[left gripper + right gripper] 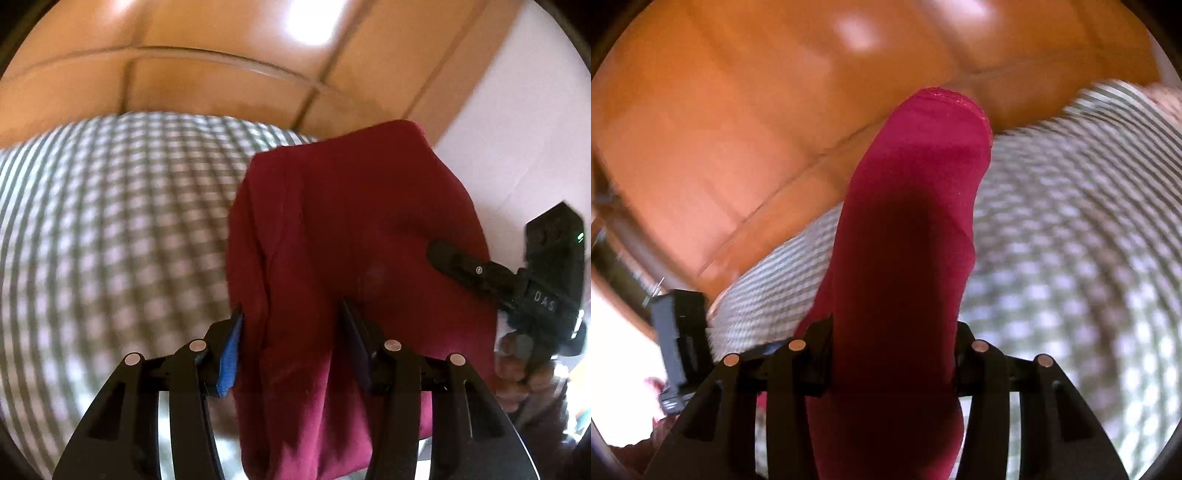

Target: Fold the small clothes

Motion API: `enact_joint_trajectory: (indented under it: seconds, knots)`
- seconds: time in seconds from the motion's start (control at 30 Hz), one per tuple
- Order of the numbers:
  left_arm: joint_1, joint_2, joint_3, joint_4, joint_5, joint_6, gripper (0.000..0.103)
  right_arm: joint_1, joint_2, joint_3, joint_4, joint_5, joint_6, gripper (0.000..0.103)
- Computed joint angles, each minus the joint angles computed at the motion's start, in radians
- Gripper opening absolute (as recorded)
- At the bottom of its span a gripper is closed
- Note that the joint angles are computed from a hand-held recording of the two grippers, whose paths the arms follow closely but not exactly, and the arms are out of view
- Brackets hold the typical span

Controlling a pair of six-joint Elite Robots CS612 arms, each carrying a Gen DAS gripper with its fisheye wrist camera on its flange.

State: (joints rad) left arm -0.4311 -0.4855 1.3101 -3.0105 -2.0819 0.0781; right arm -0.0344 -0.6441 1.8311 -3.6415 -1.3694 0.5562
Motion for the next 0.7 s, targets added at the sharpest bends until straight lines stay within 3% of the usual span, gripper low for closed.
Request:
enact_joint_trajectory:
  seconds: [0.1, 0.13, 0.2, 0.23, 0.37, 0.47, 0.57, 0.7]
  knots:
    - [-0.063, 0.000, -0.007, 0.048, 0.189, 0.079, 0.049, -0.026, 0.007, 0.023, 0.050, -0.053, 0.050, 0.055]
    - [-0.073, 0.005, -0.007, 0.036, 0.213, 0.085, 0.049, -0.030, 0.008, 0.032, 0.059, -0.070, 0.060, 0.058]
    - [-0.080, 0.006, 0.008, -0.019, 0.245, 0.077, 0.049, -0.037, -0.001, 0.055, 0.038, -0.101, 0.056, 0.074]
    - [-0.080, 0.005, 0.016, -0.040, 0.256, 0.075, 0.049, -0.036, -0.011, 0.069, 0.025, -0.122, 0.051, 0.075]
    - [-0.075, -0.004, 0.064, -0.135, 0.306, 0.069, 0.049, 0.004, -0.044, 0.087, -0.022, -0.244, 0.015, 0.068]
    - [-0.069, -0.001, 0.056, -0.123, 0.290, 0.034, 0.049, 0.028, -0.049, 0.058, -0.020, -0.292, -0.041, 0.059]
    - [-0.068, 0.002, 0.057, -0.133, 0.299, 0.043, 0.049, 0.042, -0.027, -0.005, 0.060, -0.306, -0.070, 0.049]
    - [-0.069, 0.014, 0.048, -0.139, 0.300, 0.042, 0.051, 0.047, 0.015, -0.088, 0.266, -0.365, -0.086, 0.052]
